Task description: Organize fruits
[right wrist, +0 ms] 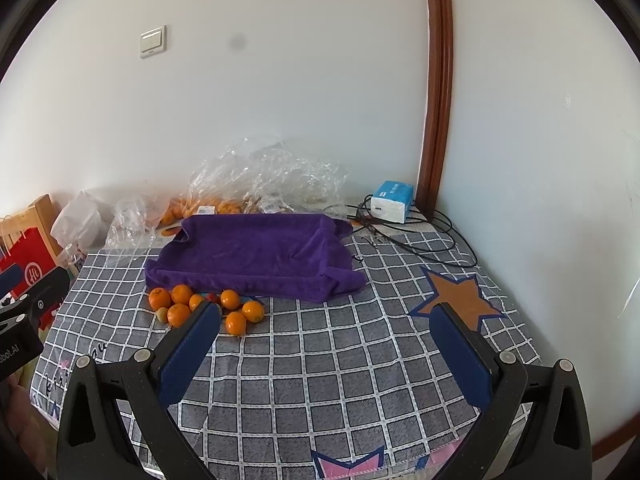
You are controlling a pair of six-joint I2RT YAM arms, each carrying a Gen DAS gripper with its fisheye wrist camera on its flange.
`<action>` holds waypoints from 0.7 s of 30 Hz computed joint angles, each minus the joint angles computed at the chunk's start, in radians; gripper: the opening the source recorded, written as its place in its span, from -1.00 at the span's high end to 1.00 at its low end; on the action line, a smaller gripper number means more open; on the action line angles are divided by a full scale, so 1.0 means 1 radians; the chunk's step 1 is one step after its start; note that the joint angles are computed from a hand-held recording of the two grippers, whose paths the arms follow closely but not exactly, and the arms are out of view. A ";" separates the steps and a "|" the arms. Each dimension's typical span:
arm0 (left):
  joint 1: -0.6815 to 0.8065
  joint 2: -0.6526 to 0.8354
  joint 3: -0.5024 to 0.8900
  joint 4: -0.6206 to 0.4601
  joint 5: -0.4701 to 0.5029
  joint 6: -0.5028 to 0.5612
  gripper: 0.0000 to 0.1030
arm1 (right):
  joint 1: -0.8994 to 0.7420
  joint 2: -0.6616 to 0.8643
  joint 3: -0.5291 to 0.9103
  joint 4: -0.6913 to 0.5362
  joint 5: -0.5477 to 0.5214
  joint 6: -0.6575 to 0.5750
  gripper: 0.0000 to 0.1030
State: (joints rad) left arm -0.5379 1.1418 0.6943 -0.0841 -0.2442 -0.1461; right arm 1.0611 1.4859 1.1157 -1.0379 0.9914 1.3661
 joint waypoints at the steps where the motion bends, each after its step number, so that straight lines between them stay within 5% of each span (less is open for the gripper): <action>1: 0.002 -0.001 -0.001 0.001 0.003 -0.001 -1.00 | 0.000 0.002 0.001 -0.001 0.001 0.001 -1.00; 11: 0.027 0.028 -0.005 0.032 0.031 0.006 -1.00 | 0.002 -0.002 -0.010 0.031 0.007 -0.019 -1.00; 21: 0.117 0.188 0.044 0.117 0.099 0.030 -1.00 | -0.113 0.016 -0.088 0.353 -0.076 -0.307 -1.00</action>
